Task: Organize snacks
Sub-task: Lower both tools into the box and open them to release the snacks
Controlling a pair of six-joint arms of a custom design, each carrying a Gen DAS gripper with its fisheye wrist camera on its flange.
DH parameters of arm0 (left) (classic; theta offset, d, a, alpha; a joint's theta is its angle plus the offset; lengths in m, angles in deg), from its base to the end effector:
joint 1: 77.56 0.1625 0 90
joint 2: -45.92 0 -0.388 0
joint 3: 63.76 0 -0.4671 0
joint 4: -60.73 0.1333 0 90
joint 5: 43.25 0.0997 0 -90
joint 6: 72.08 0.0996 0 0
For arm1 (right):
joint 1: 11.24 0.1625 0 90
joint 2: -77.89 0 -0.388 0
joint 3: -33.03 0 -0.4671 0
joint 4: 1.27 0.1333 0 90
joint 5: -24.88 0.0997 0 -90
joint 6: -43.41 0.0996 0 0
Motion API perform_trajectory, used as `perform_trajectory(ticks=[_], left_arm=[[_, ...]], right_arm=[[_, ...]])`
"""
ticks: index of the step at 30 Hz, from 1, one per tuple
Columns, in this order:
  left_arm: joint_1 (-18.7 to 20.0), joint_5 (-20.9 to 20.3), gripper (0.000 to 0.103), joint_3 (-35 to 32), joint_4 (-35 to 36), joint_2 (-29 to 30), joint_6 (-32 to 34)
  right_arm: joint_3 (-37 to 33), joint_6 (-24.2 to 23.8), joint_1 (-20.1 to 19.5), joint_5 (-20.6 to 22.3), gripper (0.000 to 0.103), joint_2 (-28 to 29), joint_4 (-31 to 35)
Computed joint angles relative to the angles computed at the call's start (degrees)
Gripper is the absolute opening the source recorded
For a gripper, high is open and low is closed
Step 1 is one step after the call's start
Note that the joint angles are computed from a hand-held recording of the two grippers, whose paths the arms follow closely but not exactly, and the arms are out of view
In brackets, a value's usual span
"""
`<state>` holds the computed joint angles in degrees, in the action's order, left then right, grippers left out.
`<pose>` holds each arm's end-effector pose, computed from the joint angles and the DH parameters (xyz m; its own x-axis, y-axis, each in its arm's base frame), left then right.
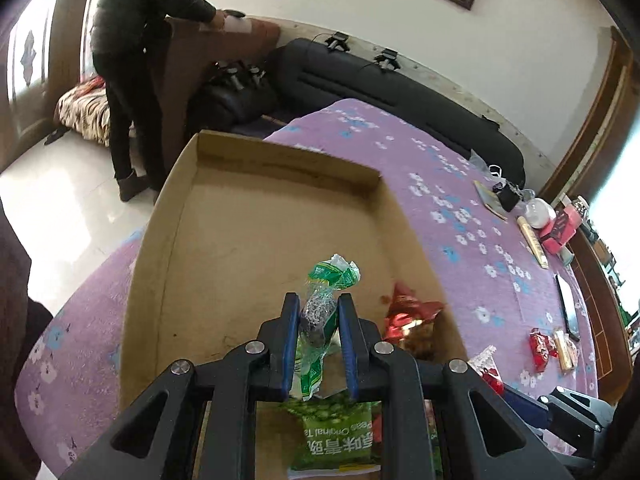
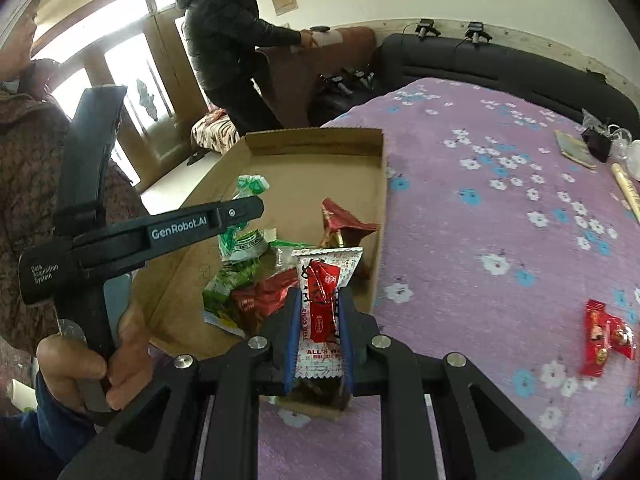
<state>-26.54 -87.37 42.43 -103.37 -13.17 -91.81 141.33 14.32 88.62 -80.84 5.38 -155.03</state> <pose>-0.2419 -0.6245 0.1367 -0.8916 -0.0601 -0.4488 0.2757 0.7143 -0.6433 0.2124 -0.6010 0.2215 -0.7742 -0.4577 0.4371 -0.6038 0.7411 -0.2935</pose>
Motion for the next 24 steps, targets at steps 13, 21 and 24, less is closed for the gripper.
perform_trajectory(ticks=[13,21,24], left_arm=[[-0.03,0.23,0.02,-1.39,4.45,0.65,-0.51],[0.17,0.32,0.02,-2.15,6.52,0.78,-0.76],[0.29,0.12,0.02,-2.24,6.91,0.71,-0.94]], right_arm=[[0.1,-1.54,-0.66,2.92,0.017,2.31,-2.91],[1.22,-3.8,-0.44,2.4,0.017,2.44,-6.25],[1.3,-3.82,-0.39,2.32,0.017,2.41,-6.36]])
